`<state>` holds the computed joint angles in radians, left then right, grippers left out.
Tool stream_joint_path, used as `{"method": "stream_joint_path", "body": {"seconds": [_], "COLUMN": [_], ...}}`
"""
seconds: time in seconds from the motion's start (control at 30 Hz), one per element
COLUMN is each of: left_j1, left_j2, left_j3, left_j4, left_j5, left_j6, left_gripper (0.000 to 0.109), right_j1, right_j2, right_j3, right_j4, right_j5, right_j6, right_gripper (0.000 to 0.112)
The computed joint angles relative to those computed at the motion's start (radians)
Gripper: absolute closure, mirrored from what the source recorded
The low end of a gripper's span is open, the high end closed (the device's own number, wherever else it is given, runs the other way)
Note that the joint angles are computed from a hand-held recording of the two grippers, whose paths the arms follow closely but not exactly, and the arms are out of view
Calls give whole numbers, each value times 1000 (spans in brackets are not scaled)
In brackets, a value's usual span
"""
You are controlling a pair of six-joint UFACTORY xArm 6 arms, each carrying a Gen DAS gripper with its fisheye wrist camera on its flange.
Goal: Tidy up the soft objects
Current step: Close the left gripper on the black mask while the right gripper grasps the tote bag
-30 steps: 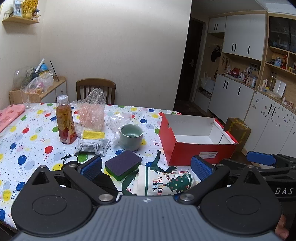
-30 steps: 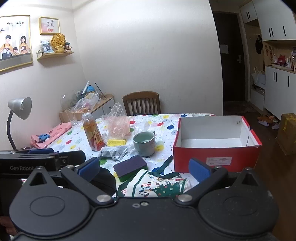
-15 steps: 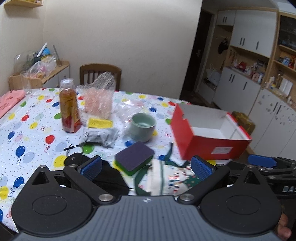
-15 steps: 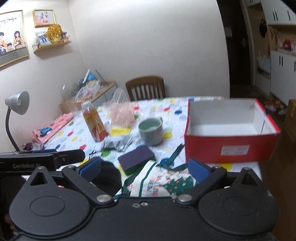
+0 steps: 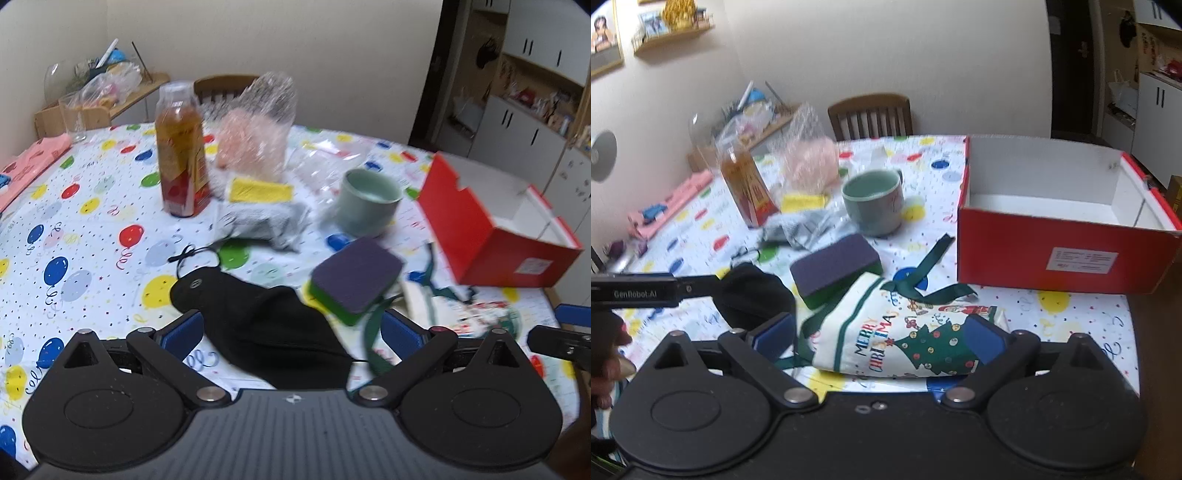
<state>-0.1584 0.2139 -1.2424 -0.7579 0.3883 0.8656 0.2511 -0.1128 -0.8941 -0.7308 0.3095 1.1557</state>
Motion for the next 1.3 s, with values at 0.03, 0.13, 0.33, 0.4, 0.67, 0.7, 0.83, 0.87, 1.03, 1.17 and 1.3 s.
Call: {"method": "stream_joint_path", "body": {"seconds": [0.03, 0.13, 0.33, 0.4, 0.67, 0.7, 0.83, 0.87, 1.03, 1.17, 1.3], "left_j1": [2, 7, 13, 14, 35, 37, 47, 48, 57, 70, 82], "left_j2": [21, 77, 158, 182, 246, 254, 280, 283, 297, 308, 308], "left_j3": [-16, -60, -135, -155, -224, -234, -270, -274, -305, -331, -341], "left_j4": [18, 71, 119, 147, 173, 180, 162, 159, 139, 125, 91], "left_j5": [0, -2, 22, 29, 100, 114, 164, 169, 213, 245, 272], "left_j6": [-10, -49, -83, -106, -116, -125, -118, -114, -101, -108, -90], "left_gripper": [6, 6, 6, 6, 15, 16, 28, 32, 51, 67, 75], "right_j1": [1, 8, 39, 50, 81, 84, 92, 94, 94, 102, 105], "right_j2": [20, 78, 199, 241, 374, 383, 414, 420, 425, 426, 419], "right_j3": [-14, -60, -178, -218, -353, -362, -394, -401, -405, -413, -413], "right_j4": [13, 61, 86, 99, 55, 51, 52, 54, 65, 60, 61], "right_j5": [8, 22, 74, 96, 217, 233, 274, 284, 293, 310, 317], "right_j6": [-25, -90, -149, -172, -164, -167, -171, -169, -151, -138, -125], "right_gripper": [14, 14, 14, 14, 16, 17, 22, 26, 38, 54, 70]}}
